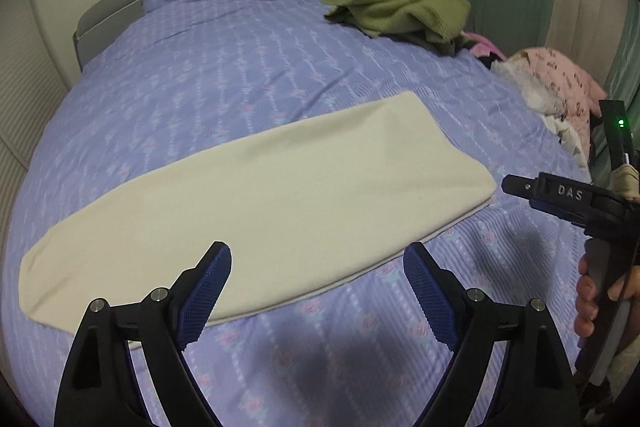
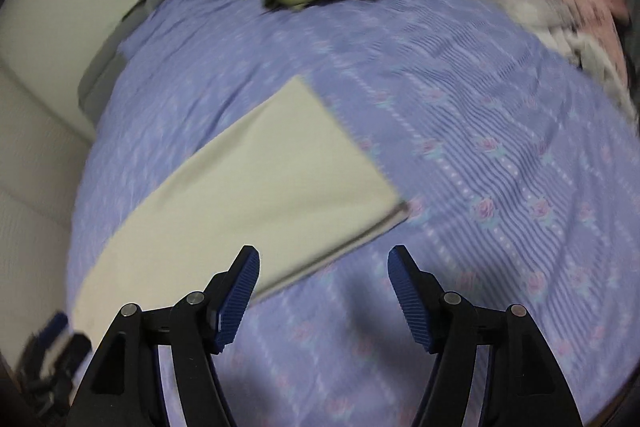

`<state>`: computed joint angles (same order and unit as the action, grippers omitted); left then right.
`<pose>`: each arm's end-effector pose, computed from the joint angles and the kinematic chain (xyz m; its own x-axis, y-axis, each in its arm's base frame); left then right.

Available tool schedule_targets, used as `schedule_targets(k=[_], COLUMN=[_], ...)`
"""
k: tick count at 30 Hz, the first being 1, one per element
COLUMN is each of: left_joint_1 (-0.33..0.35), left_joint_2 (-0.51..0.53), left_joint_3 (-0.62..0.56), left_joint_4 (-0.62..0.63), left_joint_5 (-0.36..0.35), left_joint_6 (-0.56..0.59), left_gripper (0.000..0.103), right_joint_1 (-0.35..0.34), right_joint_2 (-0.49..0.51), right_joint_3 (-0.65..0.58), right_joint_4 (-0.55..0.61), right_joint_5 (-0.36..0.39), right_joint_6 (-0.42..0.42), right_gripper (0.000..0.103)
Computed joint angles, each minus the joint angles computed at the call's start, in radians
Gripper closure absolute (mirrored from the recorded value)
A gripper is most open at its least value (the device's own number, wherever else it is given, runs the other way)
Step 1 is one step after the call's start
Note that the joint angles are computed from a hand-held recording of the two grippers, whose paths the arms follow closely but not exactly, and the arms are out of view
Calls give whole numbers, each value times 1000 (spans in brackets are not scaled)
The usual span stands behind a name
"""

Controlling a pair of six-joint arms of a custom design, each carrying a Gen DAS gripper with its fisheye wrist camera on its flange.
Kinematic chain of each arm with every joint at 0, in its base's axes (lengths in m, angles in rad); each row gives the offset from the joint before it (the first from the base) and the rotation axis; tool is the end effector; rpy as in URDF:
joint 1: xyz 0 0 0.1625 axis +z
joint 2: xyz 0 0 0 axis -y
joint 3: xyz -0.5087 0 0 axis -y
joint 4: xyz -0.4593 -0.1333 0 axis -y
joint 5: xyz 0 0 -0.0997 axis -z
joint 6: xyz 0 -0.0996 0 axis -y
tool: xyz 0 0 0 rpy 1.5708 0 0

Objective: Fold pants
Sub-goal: 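Press the right tool onto the folded trousers' edge and close on it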

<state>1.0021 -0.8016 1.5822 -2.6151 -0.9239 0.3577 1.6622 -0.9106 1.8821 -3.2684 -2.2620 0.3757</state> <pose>-0.2664 -0.7758 0.1540 -0.5270 0.5633 -0.6363 0.7520 0.6579 -0.0404 0.1331 -0.6873 0.1939 -0.7747 0.5999 0.1998 0.2322 0.5639 -0.7926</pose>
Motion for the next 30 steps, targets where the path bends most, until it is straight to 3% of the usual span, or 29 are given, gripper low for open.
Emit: schedule_targets(k=[8, 12, 15, 18, 20, 24, 26, 28, 30], left_joint_1=[-10, -12, -15, -18, -20, -22, -24, -24, -22], left_joint_2=[138, 171, 175, 181, 188, 194, 194, 193, 191], left_joint_3=[-92, -124, -128, -131, -137, -150, -152, -153, -158], left_joint_4=[-3, 23, 36, 38, 40, 52, 53, 49, 56], left_joint_5=[32, 24, 13, 18, 23, 24, 24, 22, 19], left_joint_6=[30, 4, -4, 2, 4, -2, 6, 14, 12], left_gripper=[15, 15, 15, 15, 15, 15, 15, 15, 15], right_joint_1=[-129, -175, -195, -226, -229, -211, -196, -187, -183], right_joint_2=[35, 55, 67, 82, 95, 122, 119, 100, 87], right_joint_3=[7, -1, 25, 43, 25, -19, -31, -32, -30], right_joint_4=[-120, -118, -202, -283, -280, -239, -194, -152, -158], right_joint_5=[183, 261, 324, 436, 439, 377, 335, 331, 330], right_joint_6=[52, 94, 131, 190, 199, 131, 135, 131, 123], right_gripper=[36, 35, 35, 35, 35, 34, 40, 67, 78])
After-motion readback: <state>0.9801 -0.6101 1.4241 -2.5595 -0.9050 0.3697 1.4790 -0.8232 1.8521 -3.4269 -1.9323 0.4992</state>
